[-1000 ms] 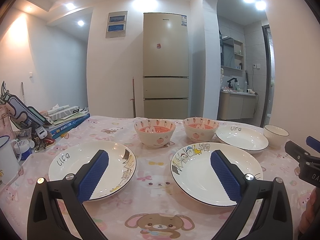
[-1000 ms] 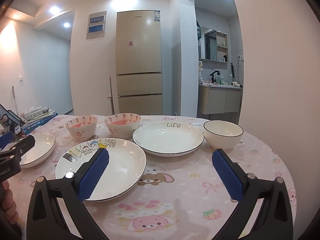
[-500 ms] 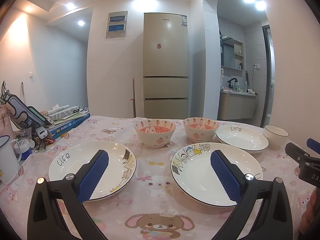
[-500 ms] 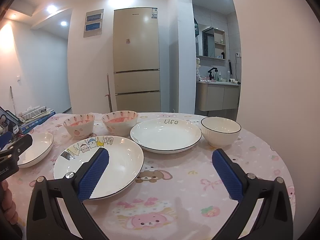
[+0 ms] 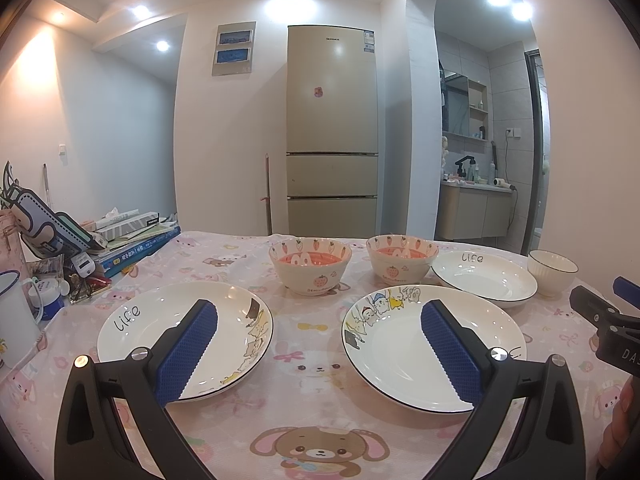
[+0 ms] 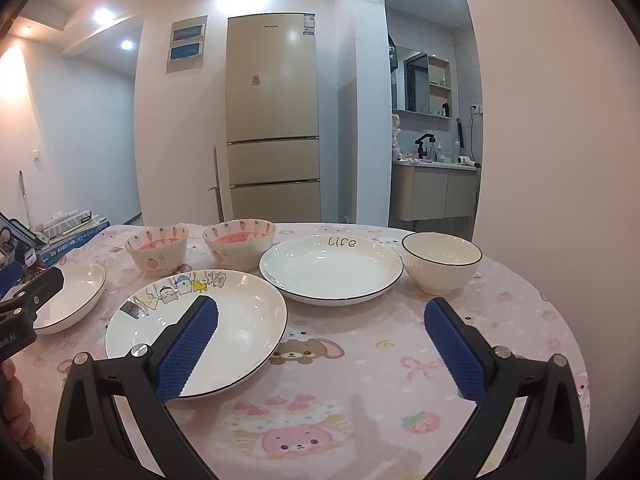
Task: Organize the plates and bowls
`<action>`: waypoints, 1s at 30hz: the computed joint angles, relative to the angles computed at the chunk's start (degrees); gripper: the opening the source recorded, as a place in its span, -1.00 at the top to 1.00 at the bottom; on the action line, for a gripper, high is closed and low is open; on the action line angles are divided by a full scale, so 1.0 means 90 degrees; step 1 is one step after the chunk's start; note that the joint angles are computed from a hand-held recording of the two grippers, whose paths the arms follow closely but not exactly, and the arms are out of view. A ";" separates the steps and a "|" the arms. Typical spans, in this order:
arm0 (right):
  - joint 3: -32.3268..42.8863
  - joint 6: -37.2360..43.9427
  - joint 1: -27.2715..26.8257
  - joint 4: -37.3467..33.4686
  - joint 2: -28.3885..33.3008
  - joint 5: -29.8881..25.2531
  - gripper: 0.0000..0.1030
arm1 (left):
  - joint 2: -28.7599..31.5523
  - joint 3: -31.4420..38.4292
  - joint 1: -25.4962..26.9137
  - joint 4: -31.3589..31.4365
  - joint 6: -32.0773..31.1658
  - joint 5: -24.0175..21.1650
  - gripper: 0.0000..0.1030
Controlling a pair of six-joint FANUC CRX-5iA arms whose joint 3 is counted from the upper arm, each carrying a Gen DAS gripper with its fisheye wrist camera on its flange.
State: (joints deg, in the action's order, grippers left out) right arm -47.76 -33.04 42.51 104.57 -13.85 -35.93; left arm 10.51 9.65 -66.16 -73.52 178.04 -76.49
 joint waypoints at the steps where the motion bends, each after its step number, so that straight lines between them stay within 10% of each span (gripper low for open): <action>1: 0.0002 0.0008 0.0001 -0.0006 0.0002 0.0001 -1.00 | 0.0003 0.0002 -0.0004 -0.0004 0.0007 -0.0004 -1.00; 30: 0.0048 0.0952 0.0268 -0.0859 -0.0295 0.0048 -1.00 | -0.0375 -0.0235 -0.0283 -0.0289 0.0081 0.0071 -1.00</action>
State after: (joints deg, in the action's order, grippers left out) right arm -47.33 -24.48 44.93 96.84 -16.51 -35.50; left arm 7.13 7.53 -68.71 -76.12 178.76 -75.85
